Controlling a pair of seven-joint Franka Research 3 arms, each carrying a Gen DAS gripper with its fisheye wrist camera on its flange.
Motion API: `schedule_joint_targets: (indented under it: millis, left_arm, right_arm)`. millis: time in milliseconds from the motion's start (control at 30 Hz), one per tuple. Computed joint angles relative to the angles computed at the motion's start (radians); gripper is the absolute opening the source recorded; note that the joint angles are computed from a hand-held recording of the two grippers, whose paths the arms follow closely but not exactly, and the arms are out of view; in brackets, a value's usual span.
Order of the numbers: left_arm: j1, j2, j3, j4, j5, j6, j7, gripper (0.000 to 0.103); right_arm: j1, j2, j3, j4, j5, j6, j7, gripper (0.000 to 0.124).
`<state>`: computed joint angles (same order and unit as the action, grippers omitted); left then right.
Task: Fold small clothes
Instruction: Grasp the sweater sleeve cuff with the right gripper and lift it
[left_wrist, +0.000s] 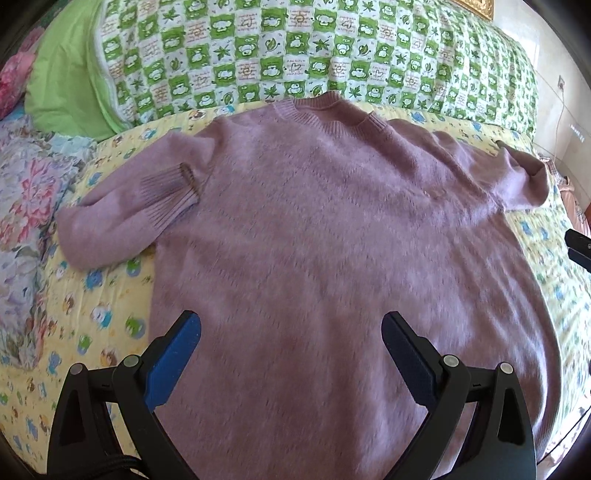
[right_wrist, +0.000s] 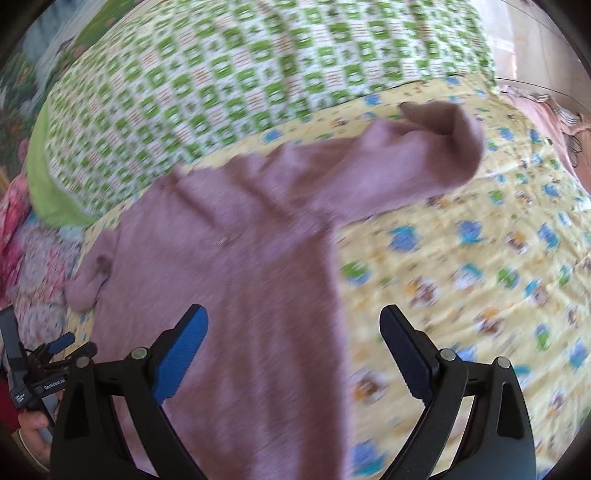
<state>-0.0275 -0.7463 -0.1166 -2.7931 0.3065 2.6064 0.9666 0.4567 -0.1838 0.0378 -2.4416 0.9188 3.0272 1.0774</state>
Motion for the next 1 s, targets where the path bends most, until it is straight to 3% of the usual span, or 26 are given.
schedule_joint_targets:
  millis: [133,333,433,500,667,700,733,800,833,933,1000]
  left_arm:
    - [0.031,0.119,-0.006,0.084,0.021,0.044,-0.004,0.099]
    - [0.066,0.298,-0.003,0.226,0.049,0.092,-0.002,0.099]
    - [0.076,0.386,0.001,0.299,0.056,0.11,-0.003,0.099]
    - [0.079,0.434,0.007,0.339,0.055,0.12,-0.004,0.099]
    - [0.061,0.551,0.043,0.428,-0.025,0.128,0.057,0.099]
    - [0.052,0.572,0.054,0.443,-0.066,0.128,0.087,0.099]
    - [0.04,0.593,0.067,0.455,-0.12,0.131,0.13,0.099]
    - [0.044,0.628,0.067,0.479,-0.16,0.117,0.158,0.099]
    - [0.047,0.64,0.065,0.485,-0.174,0.116,0.167,0.099]
    - [0.054,0.64,0.061,0.481,-0.217,0.1,0.179,0.099]
    - [0.056,0.612,0.065,0.456,-0.253,0.113,0.196,0.098]
  right_arm:
    - [-0.028,0.078,-0.049,0.083,0.084,0.01,-0.094,0.094]
    - [-0.161,0.259,-0.063,0.306,0.188,-0.016,-0.182,0.094]
    - [-0.214,0.36,-0.089,0.425,0.058,-0.044,-0.038,0.094]
    - [-0.247,0.443,-0.111,0.529,-0.024,-0.116,0.073,0.094]
    - [-0.385,0.61,-0.049,0.742,0.01,-0.332,0.162,0.094]
    - [-0.419,0.634,-0.019,0.771,0.041,-0.371,0.15,0.086]
    - [-0.448,0.643,0.01,0.781,0.067,-0.399,0.134,0.062]
    - [-0.463,0.639,0.041,0.779,0.06,-0.4,0.125,0.037]
    - [-0.459,0.619,0.056,0.756,0.062,-0.359,0.098,0.033]
    - [-0.477,0.507,0.156,0.674,0.243,-0.265,-0.174,0.022]
    - [-0.465,0.442,0.195,0.65,0.37,-0.271,-0.369,0.022]
